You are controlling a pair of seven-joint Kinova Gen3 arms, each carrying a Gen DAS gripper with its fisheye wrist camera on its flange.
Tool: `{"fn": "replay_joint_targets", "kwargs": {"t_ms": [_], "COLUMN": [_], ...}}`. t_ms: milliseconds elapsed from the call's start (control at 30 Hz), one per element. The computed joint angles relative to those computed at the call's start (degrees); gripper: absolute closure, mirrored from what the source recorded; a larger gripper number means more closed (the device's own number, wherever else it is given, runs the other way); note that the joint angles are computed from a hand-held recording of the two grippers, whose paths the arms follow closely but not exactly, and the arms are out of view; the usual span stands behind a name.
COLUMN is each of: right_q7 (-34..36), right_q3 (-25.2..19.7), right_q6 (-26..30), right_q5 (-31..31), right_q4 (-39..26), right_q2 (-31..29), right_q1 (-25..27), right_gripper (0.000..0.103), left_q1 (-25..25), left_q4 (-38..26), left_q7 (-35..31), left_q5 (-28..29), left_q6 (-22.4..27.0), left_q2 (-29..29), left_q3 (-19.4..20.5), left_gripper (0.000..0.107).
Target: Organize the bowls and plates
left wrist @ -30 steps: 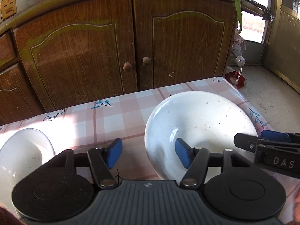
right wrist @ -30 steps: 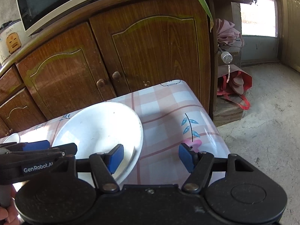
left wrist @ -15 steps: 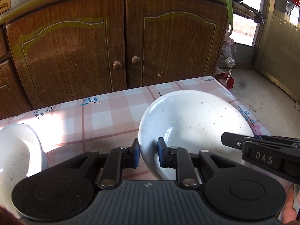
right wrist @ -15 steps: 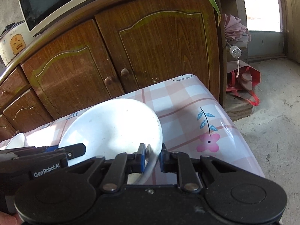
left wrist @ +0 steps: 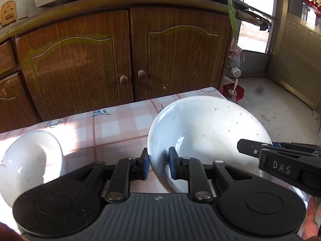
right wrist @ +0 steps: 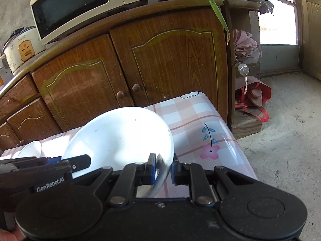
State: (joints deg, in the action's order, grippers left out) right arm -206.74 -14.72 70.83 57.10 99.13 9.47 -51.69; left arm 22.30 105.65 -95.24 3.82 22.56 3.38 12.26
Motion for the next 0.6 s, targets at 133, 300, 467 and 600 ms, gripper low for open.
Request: {"fn": "replay_joint_targets", "kwargs": {"t_ms": [133, 300, 467, 600], "right_q7": [-0.43, 1.08, 1.26, 1.54], "right_q3": [-0.72, -1.52, -2.18, -2.79], "right_q6": [1.93, 5.08, 7.18, 9.27], "right_q5": [-0.38, -0.86, -1.13, -1.28], "right_q4": [-0.65, -2.44, -3.35, -4.23], "right_q2": [-0.38, -0.50, -0.98, -1.11], "right_q1": [-1.15, -2.56, -3.72, -4.78], "right_gripper": [0.083, 0.083, 0.084, 0.083], "left_q1": [0.00, -0.31, -0.29, -0.32], "left_q4": [1.25, 2.26, 3.23, 3.76], "left_q7": [-0.03, -0.30, -0.20, 1.12], "left_q5": [0.19, 1.54, 1.88, 1.04], "left_q6": [0.44, 1.22, 1.70, 2.24], "left_q2": [-1.99, -4.14, -6.17, -7.42], "left_q3": [-0.03, -0.08, -0.05, 0.39], "left_gripper": [0.087, 0.087, 0.087, 0.087]}}
